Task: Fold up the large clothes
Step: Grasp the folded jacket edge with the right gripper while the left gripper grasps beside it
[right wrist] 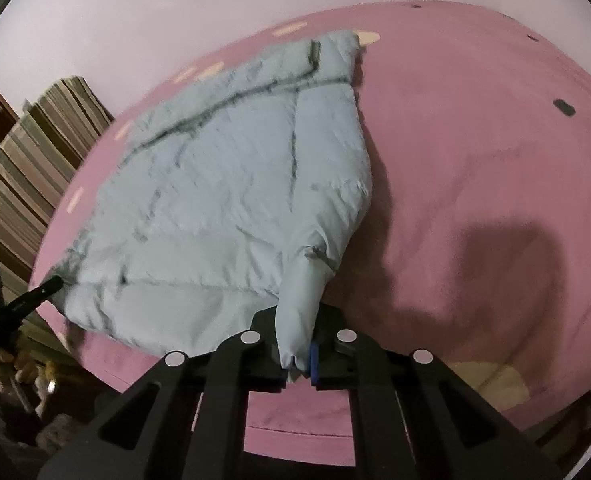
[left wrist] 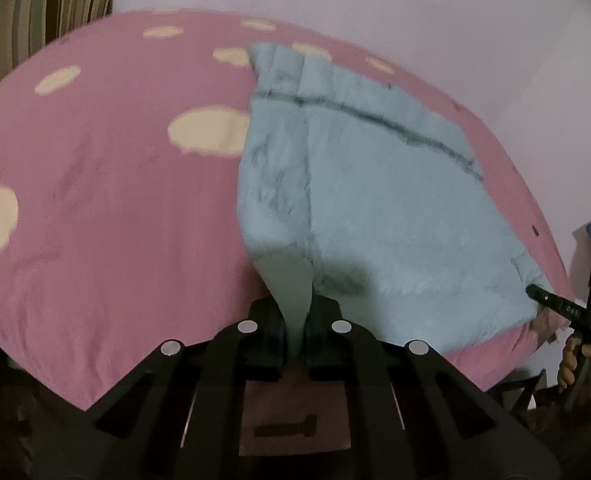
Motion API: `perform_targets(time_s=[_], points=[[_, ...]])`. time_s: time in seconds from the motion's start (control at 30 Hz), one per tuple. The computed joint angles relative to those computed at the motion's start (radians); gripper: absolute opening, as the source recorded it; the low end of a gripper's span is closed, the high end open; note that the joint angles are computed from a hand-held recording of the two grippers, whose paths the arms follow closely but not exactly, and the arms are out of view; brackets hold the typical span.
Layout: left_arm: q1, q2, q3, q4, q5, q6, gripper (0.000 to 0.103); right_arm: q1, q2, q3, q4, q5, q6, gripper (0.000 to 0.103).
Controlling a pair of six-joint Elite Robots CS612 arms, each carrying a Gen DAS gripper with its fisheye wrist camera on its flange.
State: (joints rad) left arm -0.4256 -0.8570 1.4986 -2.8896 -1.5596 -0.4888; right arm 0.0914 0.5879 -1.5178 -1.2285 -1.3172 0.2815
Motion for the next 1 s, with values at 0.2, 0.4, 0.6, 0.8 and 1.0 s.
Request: perform_targets(time_s=[0.2,0.4,0.6,0.8,1.0], points=[[0.009,0.035,-0.107,-0.008,0.045,0.025,0.006,-0.015,-0.034,0.054,-0.099,0.067,0.028,0.007],[0.035,0.129,-0.283,0.087,0.033,0.022,0.006,-0.023,-0.095,0.207,-0.207,0.063,0.057,0.007],[0.055,0.244,-0.471,0.238,0.026,0.011,0.006,-0.033,-0.152,0.388,-0.278,0.067,0.112,0.007],[0.073,0.321,-0.589,0.344,-0.011,-0.008,0.006,-0.037,-0.186,0.504,-0.290,0.077,0.134,0.007],[0.071,0.326,-0.604,0.352,-0.006,0.010,0.007,-0.036,-0.194,0.516,-0.290,0.076,0.131,0.007]])
